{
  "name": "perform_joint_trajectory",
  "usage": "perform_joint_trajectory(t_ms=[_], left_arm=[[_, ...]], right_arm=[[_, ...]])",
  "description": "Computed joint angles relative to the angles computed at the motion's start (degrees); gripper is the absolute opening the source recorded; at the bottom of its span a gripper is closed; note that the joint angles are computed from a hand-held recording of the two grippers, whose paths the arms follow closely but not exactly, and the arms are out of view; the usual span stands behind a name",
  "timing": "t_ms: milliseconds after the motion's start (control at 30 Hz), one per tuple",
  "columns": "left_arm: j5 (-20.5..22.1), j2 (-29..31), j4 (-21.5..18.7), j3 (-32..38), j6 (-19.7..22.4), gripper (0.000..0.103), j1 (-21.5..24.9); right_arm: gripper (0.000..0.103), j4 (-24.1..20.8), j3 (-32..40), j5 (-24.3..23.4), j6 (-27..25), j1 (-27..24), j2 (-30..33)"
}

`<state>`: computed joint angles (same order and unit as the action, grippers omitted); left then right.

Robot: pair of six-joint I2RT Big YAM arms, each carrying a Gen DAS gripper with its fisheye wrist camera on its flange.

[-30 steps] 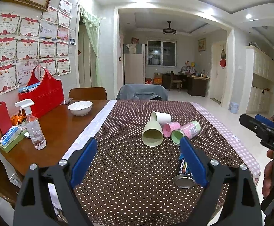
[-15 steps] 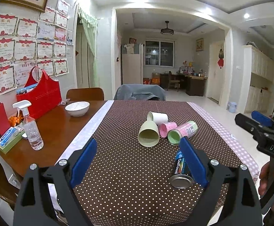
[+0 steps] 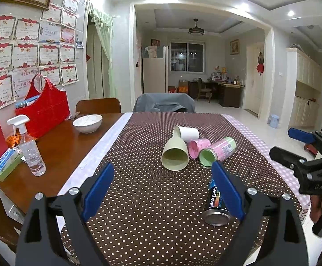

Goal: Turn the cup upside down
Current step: 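Close the right gripper around the body of the black can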

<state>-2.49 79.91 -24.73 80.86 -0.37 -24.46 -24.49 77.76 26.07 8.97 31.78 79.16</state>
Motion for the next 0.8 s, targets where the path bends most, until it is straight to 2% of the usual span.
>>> perform_joint_trajectory(t_ms=[167,400,633,800], left_arm=[[-0.1,2.9,-1.9,2.0,0.1,0.088,-0.2],[-1.2,6.6,-4.9,4.8,-0.1,0.088,-0.2],[-2.0,9.9,-9.6,8.0,-0.5,0.088,0.0],[-1.8,11.8,-13.9,10.1,-1.7,0.088,0.2]], right_arm=[[0.097,-4.2,1.7,-7.4,-8.0,-2.4,2.3],[0.097,-10.8,4.9,-14.5,-24.9,-4.3,6.7],[0.097,-20.3,11.9,-21.7,-37.9,-6.0,12.5],[0.097,-27.2,17.1,-23.8,-46.7,-6.5,16.3]])
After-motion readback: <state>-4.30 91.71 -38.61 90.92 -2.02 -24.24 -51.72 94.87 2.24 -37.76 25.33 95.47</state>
